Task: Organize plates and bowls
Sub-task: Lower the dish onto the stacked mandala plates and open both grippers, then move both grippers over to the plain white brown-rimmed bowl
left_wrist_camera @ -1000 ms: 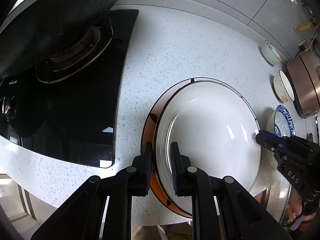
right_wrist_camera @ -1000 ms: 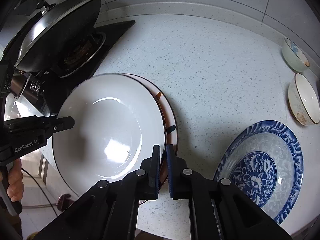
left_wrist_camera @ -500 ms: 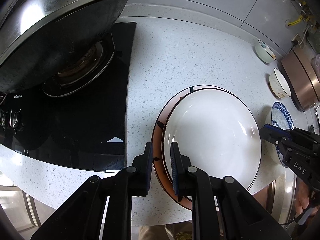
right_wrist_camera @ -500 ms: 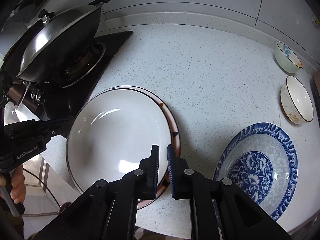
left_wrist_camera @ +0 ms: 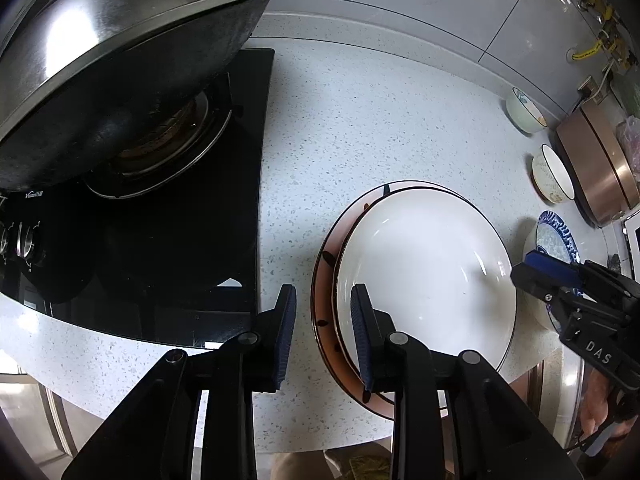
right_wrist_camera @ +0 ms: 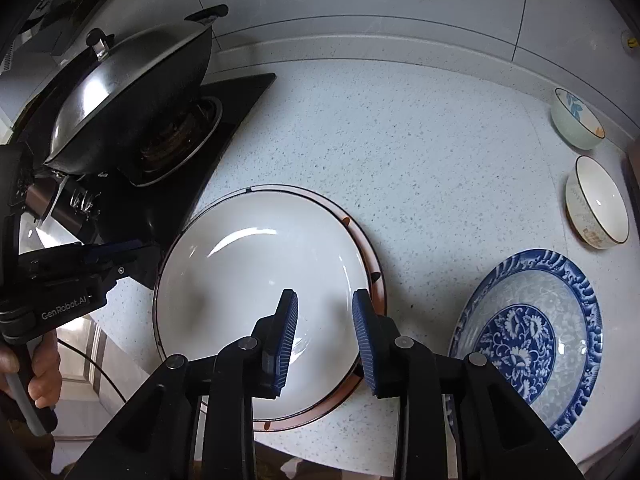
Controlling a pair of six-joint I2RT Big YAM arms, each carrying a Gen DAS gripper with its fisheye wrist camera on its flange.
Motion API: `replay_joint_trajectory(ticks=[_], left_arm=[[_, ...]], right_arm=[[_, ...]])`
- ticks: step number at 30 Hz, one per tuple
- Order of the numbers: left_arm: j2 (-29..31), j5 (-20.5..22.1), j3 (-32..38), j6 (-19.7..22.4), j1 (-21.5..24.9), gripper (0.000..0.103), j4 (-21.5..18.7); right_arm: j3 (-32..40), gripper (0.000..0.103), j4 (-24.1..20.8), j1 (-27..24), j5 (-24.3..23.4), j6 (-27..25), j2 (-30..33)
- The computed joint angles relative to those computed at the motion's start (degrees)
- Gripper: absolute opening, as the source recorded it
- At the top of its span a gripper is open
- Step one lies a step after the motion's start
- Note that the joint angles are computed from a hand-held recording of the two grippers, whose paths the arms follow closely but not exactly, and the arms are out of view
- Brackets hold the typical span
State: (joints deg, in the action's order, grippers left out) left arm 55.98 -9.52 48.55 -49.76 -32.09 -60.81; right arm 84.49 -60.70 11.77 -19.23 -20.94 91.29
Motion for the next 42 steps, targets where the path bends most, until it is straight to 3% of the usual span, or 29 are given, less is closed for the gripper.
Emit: replay_joint_trajectory(ticks=[4, 9, 15, 18, 29, 37, 42], left_arm=[[-0.4, -0.3, 0.7, 0.3, -0.4, 0.023, 0.3], [1.5, -0.1, 3.0, -0.2, -1.6, 0.033, 1.2], [7.2, -1.9, 8.6, -1.8, -4.5, 0.046, 1.8], [10.9, -1.9, 12.1, -1.9, -5.7, 0.046, 2.6], [29.8, -1.2, 31.0, -0.1, -8.4, 0.046, 3.1], [41.5, -4.5, 45.0, 1.3, -9.5, 0.048, -2.2], [48.1, -3.7, 53.3, 2.2, -9.0, 0.048, -4.7]], right_arm=[[-0.2, 0.033, 0.2, -1.6, -0.9, -0.4, -1.3], [-0.1, 0.043, 0.4, -4.9, -2.1, -1.4, -2.8], [2.4, 0.051, -0.1, -8.6, -2.9, -3.6, -1.6], [5.3, 0.053, -1.8, -11.2, -3.6, -5.1, 0.6], [27.3, 0.056, -10.8, -20.9, -5.0, -10.1, 15.2], [40.0, 0.061, -12.8, -24.0, -4.2, -10.4, 24.0], [47.3, 0.061, -15.8, -24.5, -5.2, -9.6, 28.9]])
